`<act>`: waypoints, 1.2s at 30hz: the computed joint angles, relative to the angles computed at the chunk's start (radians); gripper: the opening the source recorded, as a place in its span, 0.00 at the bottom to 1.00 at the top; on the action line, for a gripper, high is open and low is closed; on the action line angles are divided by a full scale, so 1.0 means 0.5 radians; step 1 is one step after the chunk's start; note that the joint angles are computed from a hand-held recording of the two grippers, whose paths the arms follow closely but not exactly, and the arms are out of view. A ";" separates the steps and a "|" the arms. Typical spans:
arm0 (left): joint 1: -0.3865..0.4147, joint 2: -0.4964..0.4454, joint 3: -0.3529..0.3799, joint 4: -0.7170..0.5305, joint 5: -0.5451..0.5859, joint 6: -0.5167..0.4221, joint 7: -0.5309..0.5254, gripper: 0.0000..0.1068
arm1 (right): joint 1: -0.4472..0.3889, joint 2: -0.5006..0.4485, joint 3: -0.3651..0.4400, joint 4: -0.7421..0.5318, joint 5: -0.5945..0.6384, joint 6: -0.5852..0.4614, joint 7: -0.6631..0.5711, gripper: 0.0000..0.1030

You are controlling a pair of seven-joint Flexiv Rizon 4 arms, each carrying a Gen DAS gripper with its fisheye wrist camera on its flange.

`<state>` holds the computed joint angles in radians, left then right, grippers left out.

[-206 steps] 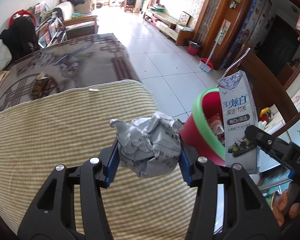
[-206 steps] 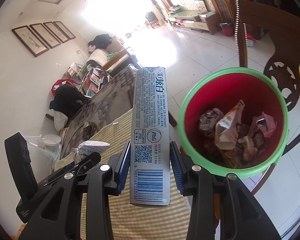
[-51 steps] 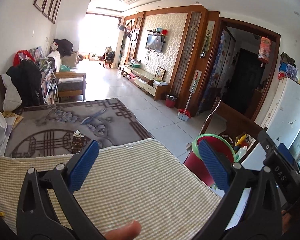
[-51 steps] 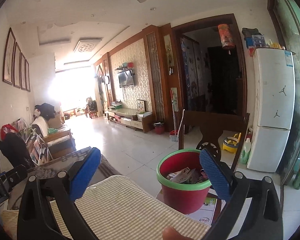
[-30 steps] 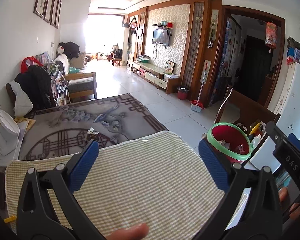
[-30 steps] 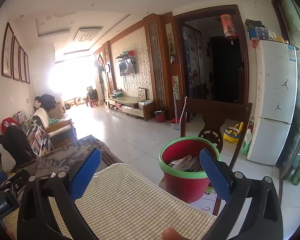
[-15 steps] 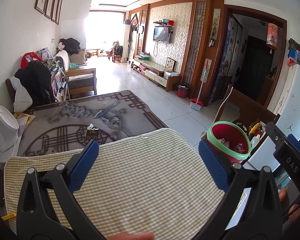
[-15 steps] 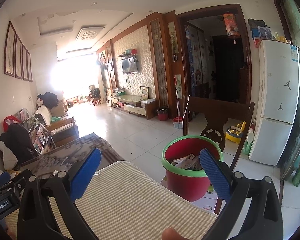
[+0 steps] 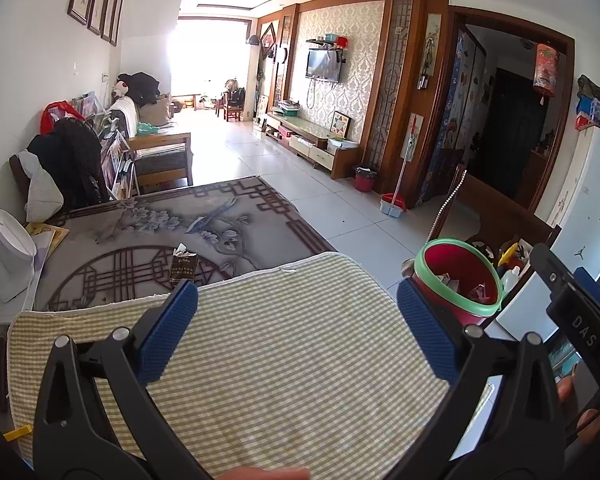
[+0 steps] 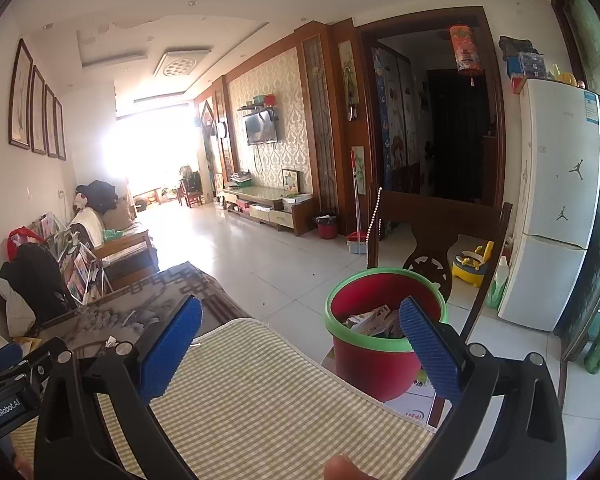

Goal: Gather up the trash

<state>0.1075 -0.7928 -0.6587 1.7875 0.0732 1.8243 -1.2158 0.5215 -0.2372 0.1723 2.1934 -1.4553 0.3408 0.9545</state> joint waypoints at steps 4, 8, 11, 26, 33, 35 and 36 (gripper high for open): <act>0.005 -0.006 -0.009 -0.002 -0.004 -0.016 0.005 0.91 | -0.008 -0.005 -0.004 0.007 -0.017 0.023 -0.003 0.93; -0.001 -0.009 -0.003 -0.008 -0.009 -0.017 0.013 0.91 | -0.015 -0.006 -0.008 0.011 -0.032 0.039 -0.010 0.93; -0.004 -0.011 -0.003 -0.013 -0.014 -0.023 0.016 0.91 | -0.028 -0.005 -0.013 0.016 -0.055 0.064 -0.003 0.93; -0.010 -0.053 -0.007 -0.048 -0.047 -0.056 0.059 0.91 | -0.065 -0.037 -0.039 -0.013 -0.095 0.154 -0.036 0.93; -0.011 -0.086 0.003 -0.085 -0.085 -0.093 0.087 0.91 | -0.095 -0.084 -0.069 -0.065 -0.137 0.256 -0.071 0.93; 0.012 -0.110 -0.023 -0.107 -0.094 -0.120 0.110 0.91 | -0.110 -0.111 -0.086 -0.093 -0.163 0.312 -0.087 0.93; 0.010 -0.121 -0.017 -0.119 -0.111 -0.131 0.113 0.91 | -0.119 -0.128 -0.096 -0.110 -0.178 0.347 -0.099 0.93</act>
